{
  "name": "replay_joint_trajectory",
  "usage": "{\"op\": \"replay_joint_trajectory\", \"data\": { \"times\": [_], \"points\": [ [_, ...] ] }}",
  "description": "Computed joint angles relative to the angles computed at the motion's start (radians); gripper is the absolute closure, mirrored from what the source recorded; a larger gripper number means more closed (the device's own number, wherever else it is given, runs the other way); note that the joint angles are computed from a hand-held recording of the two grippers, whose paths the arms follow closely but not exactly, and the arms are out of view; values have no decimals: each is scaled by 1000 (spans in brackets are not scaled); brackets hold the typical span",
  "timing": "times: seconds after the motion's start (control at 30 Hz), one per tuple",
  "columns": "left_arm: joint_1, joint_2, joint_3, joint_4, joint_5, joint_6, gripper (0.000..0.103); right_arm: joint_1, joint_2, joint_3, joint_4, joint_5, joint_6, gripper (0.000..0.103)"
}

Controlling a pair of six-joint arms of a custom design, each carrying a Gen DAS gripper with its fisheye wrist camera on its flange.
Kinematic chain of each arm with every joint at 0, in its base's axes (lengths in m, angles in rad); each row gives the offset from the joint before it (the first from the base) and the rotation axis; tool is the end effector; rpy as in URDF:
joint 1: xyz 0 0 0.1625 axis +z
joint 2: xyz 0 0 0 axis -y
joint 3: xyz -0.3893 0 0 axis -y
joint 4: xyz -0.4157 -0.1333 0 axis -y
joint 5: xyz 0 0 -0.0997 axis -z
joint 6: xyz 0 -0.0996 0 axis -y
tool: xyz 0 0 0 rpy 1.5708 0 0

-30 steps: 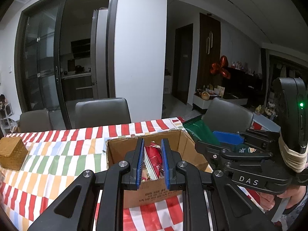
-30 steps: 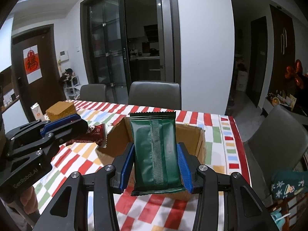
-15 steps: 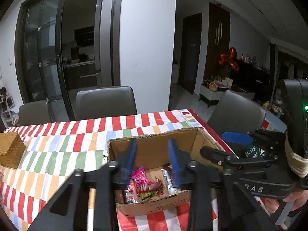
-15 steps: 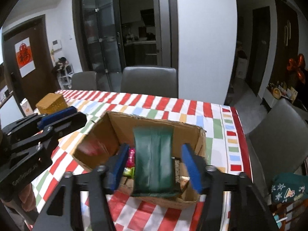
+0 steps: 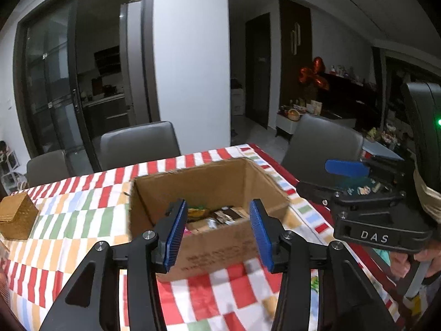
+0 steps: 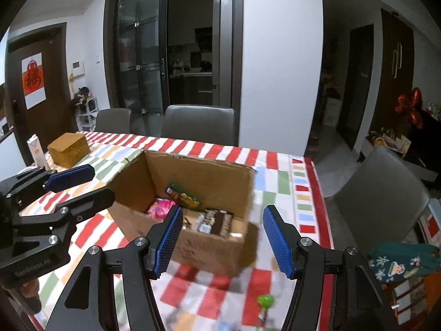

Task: Organize snacks
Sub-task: 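Open both tools to drop the snacks into the box, then move both tools to the two green lollipops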

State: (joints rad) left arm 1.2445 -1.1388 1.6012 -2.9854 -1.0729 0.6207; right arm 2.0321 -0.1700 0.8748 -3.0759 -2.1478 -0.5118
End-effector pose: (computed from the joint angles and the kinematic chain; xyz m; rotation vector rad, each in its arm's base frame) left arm -0.0416 -0.6871 0.3611 0.7830 2.1916 -1.0910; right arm 0.4400 -0.7078 -0.0276 0.8479 -2.2414 0.9876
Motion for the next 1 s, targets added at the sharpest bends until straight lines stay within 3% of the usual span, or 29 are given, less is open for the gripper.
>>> {"op": "replay_joint_trajectory", "data": {
  "times": [0.17,0.47,1.0],
  "points": [
    [-22,-24,77,4,-8,-38,57,-7,-87,161,-83,-18,-28,41],
    [-39,-33,175,49,-28,-106,57,-43,-200,389,-155,-35,-7,42],
    [-10,57,205,153,-53,-201,62,-136,-255,550,-126,-35,57,46]
  ]
}}
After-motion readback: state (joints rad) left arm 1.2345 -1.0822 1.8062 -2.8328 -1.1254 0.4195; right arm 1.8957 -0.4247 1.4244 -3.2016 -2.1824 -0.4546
